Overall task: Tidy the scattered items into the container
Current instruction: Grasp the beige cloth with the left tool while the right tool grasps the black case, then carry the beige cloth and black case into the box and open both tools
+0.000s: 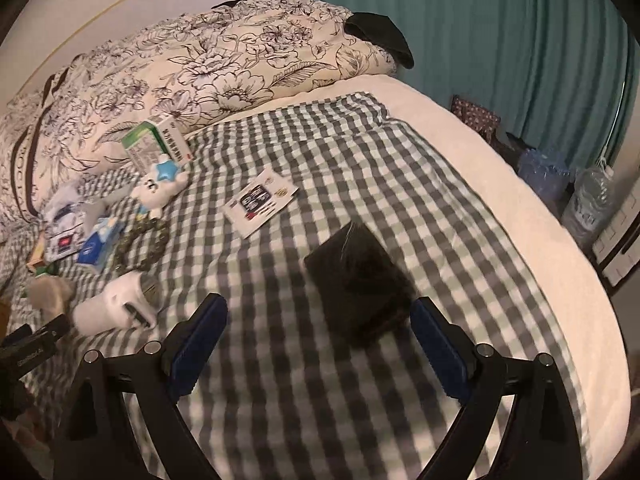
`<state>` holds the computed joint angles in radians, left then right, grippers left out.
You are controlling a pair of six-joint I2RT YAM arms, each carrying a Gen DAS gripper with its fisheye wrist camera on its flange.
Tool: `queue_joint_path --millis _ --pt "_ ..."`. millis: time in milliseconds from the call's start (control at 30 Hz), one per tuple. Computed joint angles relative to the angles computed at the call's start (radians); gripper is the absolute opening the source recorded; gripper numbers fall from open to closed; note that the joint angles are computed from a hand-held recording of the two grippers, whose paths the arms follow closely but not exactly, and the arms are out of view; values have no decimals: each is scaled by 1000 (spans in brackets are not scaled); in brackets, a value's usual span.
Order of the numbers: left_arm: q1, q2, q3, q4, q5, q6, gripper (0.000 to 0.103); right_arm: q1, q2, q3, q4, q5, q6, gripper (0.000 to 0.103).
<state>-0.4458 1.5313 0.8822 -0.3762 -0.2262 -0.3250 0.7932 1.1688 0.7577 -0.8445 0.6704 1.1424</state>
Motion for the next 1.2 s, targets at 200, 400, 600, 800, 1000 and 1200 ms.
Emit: queue_joint_path --millis 200,400,600,800,1000,1200 --pt "-2 43 -1 57 -14 -5 102 -105 61 -19 83 14 -81 93" --pt "-17 70 19 76 -53 15 97 -199 88 -76 202 -43 -161 93" --pt "-37 56 13 83 -50 33 66 -209 47 -110 250 -63 -189 83" --pt "-29 38 11 71 -40 50 25 -206 -1 -140 278 -72 -188 82" --pt "0 -5 -2 32 5 60 15 -165 -26 -132 236 -66 -159 82" --pt "23 -93 -32 -29 34 71 14 -59 -74 -116 142 -60 -48 82"
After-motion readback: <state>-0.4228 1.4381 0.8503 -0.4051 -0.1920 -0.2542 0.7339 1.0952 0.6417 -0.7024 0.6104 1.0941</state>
